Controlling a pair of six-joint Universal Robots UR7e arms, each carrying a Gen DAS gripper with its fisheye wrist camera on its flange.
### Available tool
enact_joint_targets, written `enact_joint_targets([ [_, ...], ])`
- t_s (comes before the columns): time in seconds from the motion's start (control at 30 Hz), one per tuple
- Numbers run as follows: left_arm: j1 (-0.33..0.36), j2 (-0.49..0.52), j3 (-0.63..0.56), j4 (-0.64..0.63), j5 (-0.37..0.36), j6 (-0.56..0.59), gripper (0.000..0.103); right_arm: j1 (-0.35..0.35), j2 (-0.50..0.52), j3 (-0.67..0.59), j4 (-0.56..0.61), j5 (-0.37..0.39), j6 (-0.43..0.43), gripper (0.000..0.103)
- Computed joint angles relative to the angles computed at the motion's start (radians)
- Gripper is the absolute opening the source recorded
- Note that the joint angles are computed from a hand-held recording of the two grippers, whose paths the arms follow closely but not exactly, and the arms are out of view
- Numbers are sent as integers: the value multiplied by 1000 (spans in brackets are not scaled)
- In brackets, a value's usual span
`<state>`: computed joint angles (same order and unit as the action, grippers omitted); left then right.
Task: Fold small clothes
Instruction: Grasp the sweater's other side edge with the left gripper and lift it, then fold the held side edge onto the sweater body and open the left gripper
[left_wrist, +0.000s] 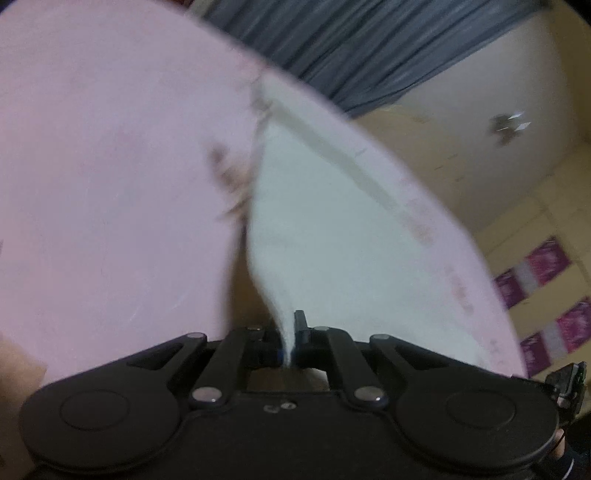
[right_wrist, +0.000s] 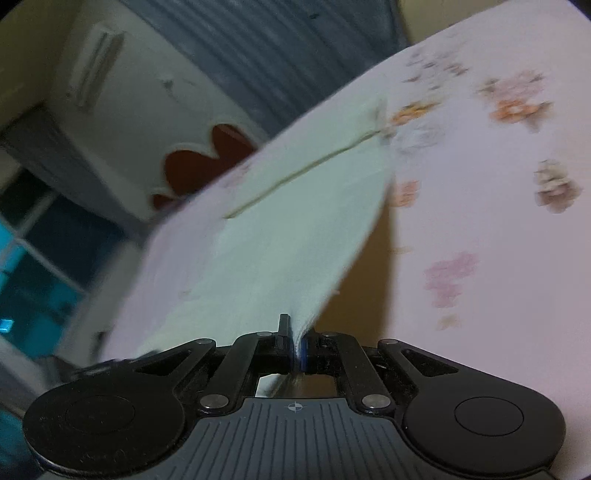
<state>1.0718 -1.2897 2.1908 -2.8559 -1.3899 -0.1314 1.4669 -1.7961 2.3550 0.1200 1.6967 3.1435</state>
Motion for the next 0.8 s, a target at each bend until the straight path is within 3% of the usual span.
enact_joint_targets([
  [0.07,6,4,12,-44,-11,-24,4,-40,41,-2,14,3,58,3],
  [0.13,-3,0,20,-68,-7,-27,4,-75,-18,22,13,-78,40,3],
  [0.43,-42,19,-43,-172,-39,-18,4,82,-8,-98,-6,-12,24,3],
  [0.67,-36,201,-320,-157,-88,-8,4,150,140,-359,-22,41,34,3],
  [0.8,-25,346,-533,-89,-106,14,4,124,257,-542,25,38,50,3],
])
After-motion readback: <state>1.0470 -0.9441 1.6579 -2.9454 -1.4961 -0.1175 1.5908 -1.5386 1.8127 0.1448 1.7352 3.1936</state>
